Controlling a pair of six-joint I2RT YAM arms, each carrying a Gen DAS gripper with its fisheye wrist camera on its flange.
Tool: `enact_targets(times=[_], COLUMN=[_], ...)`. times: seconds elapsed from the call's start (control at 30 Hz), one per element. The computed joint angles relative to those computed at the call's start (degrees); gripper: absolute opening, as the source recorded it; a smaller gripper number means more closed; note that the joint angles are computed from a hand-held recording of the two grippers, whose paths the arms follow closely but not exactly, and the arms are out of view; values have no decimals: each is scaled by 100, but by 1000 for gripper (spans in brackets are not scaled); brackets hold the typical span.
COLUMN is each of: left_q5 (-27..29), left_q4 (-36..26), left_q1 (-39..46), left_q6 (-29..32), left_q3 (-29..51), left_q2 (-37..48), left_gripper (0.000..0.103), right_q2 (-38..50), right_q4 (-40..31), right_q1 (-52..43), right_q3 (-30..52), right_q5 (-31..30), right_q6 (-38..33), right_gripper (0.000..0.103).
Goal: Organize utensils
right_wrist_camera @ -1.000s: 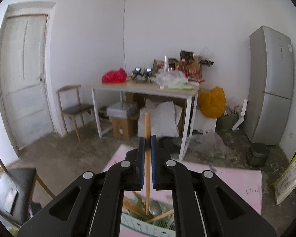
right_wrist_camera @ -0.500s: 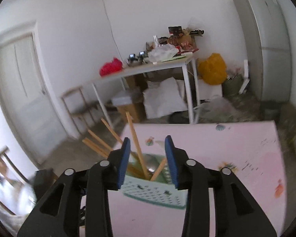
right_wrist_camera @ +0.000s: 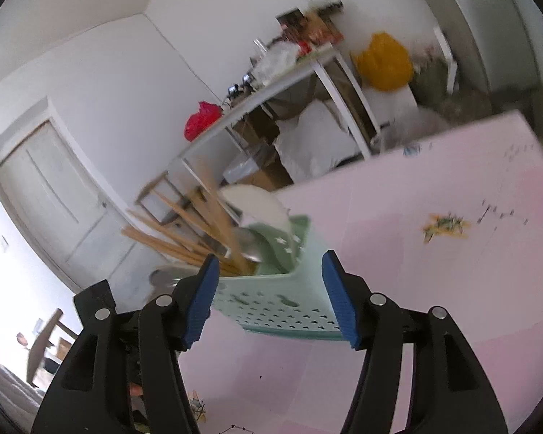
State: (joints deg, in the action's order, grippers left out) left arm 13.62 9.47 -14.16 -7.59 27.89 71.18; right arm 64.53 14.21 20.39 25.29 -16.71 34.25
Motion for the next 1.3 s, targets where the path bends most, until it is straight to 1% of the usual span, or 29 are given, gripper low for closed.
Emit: enact_targets(times=[0.03,0.13,0.2,0.3,0.37,0.47,0.63,0.7,0.87,0.97,1.03,1.13,1.2,1.23,1.3], left_q5=[16,84,190,196,-60,-157,-288,-361,-550,-732,-834,-931,-985,-1137,-1298], left_q4=[32,139,171,193,135,27,-495,-742,-1386,-1716,-1855,-2020,-2036,-2129,-2361], left_q1=[17,27,34,-87,-243,-294,-432,-523,-785,-1005,-1128,-1227,-1255,-1286,-1321], left_q6=[2,-85,-119,-126,-160,-239,-305,-344,-468,-612,-701,-797,-829,-855,-858], left_q3=[20,132,197,256,273,253,165,41,-299,-536,-649,-720,-760,-738,-758], left_q2=[52,245,320,364,320,229,-232,-561,-1482,-2082,-2361,-2606,-2752,-2865,-3184], left_gripper=[64,64,64,65,66,66,66,66,66,67,67,67,68,68,70], right_q2=[219,1100,1492,1523,1475,1331,870,623,-308,-818,-949,-1094,-1159,-1352,-1826], right_q4=[225,1203,1559,1621,1607,1411,997,850,213,48,23,-86,-82,-166,-557], right_q1=[-81,-352,-349,-187,-136,-94,100,207,731,1042,1190,1340,1271,1221,1236], right_q3=[0,-23,19,21,6,-9,-152,-269,-613,-876,-955,-1005,-1037,-1097,-1145], right_q5=[-169,-836,-1044,-814,-759,-669,-398,-279,307,618,778,940,844,846,1071], right_q6=[66,406,586,669,749,792,1002,1122,1410,1608,1658,1666,1658,1697,1673], right_gripper=[58,58,59,62,64,64,64,64,64,64,64,64,64,63,64])
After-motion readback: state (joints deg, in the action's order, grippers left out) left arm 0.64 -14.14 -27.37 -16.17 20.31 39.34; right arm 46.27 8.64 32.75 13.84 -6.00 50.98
